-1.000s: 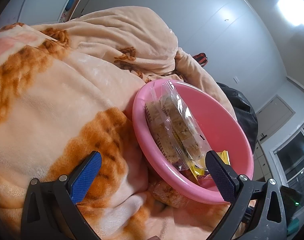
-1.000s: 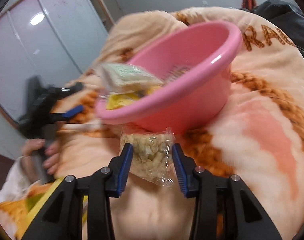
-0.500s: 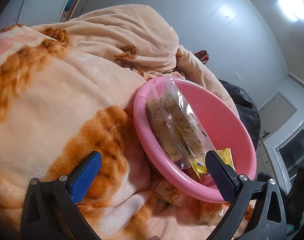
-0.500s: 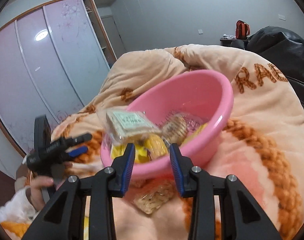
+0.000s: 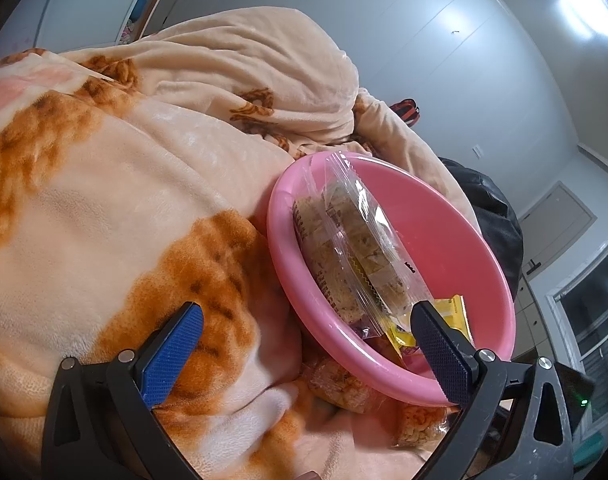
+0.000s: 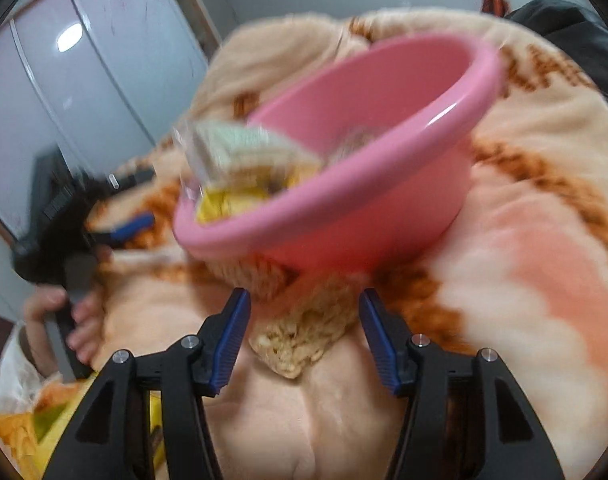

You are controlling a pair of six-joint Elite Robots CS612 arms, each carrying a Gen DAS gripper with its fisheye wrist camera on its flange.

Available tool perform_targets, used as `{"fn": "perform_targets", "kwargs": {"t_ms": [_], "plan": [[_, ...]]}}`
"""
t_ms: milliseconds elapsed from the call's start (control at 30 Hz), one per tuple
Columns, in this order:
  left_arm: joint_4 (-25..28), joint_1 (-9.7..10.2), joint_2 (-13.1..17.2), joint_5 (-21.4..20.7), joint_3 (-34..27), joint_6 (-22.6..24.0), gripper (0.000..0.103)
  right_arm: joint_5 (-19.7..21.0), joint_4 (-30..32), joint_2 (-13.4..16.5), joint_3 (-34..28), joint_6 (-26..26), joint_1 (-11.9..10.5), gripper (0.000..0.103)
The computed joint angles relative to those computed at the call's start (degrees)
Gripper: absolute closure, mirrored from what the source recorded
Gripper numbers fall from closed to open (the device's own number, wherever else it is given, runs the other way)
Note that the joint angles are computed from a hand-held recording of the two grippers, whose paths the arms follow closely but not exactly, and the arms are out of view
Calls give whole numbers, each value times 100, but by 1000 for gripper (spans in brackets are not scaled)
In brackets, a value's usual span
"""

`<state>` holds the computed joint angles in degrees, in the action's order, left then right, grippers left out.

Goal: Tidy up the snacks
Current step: 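Lift the puffed rice bar and carry it over the pink bowl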

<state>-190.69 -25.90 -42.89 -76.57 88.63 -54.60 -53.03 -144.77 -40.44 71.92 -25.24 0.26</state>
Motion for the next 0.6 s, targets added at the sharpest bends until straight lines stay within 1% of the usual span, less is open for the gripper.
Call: {"fn": "perform_targets", "kwargs": {"t_ms": [33,67,100,167,267,333,400,500,600], "plan": [[1,0,1,0,-3,-1,1,-193,286,23,-105,-186,58,49],[0,0,-1,-1,1,-1,1,-368,458,43,-176,-297,105,46],[3,-1,-2,0,3,0,1,-609,599,64,-250,-389,164,38],[18,2,-1,-2,-4,2,1,-868,764,79,-313,-595,235,30],[25,4,3,-6,-8,5,1,-1166,779,73,-320,-749,306,29],[27,2,-3,-5,3,2,1,-1164,807,77,-338,-761,304,29],[23,2,1,-4,-5,1,1,-1062,806,75,-341,-719,273,35],[27,1,0,-3,-5,0,1,-884,810,70,-334,-691,227,37],[30,5,1,-10,-5,7,1,-841,768,41,-295,-728,220,37]]}}
